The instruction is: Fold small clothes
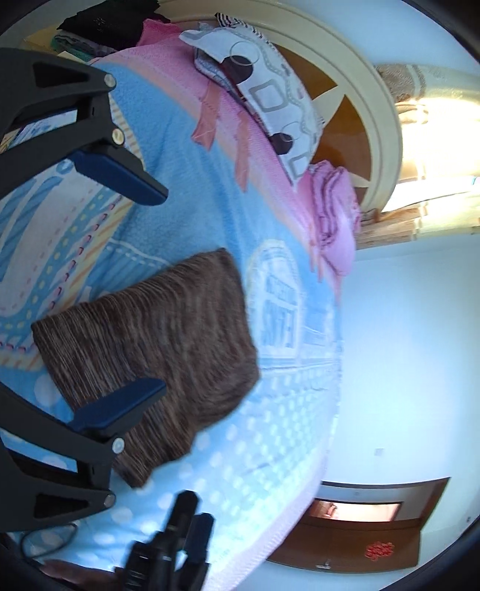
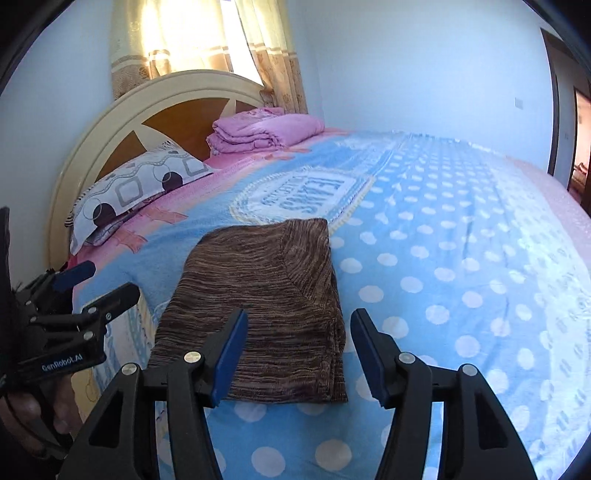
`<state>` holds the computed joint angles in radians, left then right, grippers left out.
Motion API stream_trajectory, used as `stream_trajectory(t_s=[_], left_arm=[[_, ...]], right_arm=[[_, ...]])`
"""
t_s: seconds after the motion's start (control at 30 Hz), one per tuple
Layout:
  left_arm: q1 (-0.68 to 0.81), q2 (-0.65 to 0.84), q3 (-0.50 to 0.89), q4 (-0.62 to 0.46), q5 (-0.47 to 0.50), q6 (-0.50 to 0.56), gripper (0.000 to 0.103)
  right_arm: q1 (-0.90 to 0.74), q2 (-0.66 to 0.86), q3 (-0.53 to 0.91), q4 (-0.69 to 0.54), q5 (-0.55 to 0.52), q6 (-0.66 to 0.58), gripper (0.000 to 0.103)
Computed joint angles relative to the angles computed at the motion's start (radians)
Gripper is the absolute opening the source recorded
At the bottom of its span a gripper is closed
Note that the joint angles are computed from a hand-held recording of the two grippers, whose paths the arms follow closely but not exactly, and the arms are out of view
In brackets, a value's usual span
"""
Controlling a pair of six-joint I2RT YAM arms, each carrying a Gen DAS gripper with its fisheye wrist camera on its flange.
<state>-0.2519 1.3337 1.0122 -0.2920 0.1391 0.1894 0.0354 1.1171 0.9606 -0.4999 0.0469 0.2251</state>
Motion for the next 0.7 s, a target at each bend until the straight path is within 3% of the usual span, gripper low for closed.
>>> stream_trajectory(t_s=[0.7], left_arm=[[-0.018,-0.096,-0.022,-0.015,-0.009,-0.008,0.098]], right_arm=[[0.101,-0.110,0.005,-0.066,0.074,0.029,0.061]])
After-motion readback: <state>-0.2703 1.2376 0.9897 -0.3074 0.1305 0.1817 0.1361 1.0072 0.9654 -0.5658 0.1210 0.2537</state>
